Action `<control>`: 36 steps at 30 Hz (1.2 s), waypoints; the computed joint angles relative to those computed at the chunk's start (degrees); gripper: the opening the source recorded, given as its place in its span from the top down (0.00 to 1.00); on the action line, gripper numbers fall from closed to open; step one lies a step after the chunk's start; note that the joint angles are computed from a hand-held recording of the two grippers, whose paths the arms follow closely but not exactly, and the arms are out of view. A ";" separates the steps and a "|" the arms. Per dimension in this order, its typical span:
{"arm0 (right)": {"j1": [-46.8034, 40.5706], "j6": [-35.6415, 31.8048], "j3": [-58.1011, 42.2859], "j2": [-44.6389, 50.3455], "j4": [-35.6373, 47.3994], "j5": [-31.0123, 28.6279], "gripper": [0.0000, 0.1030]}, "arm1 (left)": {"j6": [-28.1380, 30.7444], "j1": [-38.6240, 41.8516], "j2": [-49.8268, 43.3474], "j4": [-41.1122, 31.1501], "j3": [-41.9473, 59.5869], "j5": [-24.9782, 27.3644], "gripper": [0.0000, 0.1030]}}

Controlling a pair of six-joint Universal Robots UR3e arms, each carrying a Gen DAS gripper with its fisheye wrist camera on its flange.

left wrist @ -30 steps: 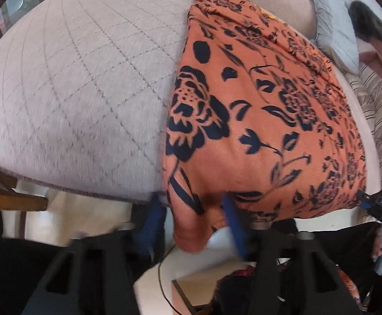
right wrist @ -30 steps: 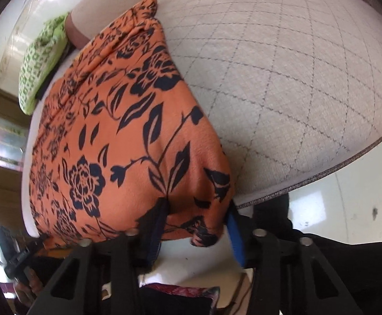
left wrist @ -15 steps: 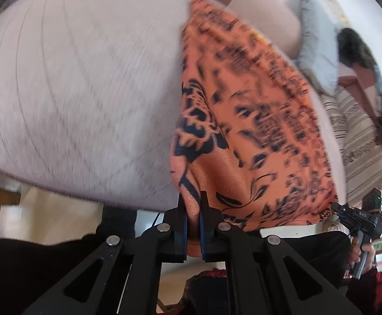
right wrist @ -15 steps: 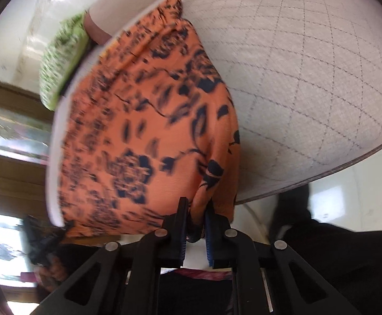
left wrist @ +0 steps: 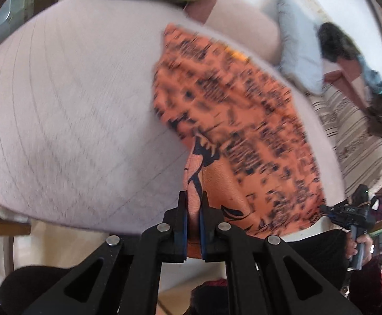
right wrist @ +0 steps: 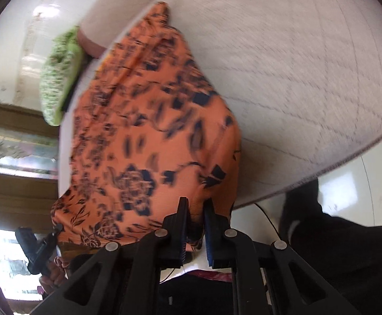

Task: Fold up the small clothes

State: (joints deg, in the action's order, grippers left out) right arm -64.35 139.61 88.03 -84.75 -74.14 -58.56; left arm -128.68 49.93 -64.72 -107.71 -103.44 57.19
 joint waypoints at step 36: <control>4.50 -4.93 -45.01 20.29 30.21 27.67 0.88 | -0.93 -7.51 -33.17 -20.32 40.74 -14.76 0.94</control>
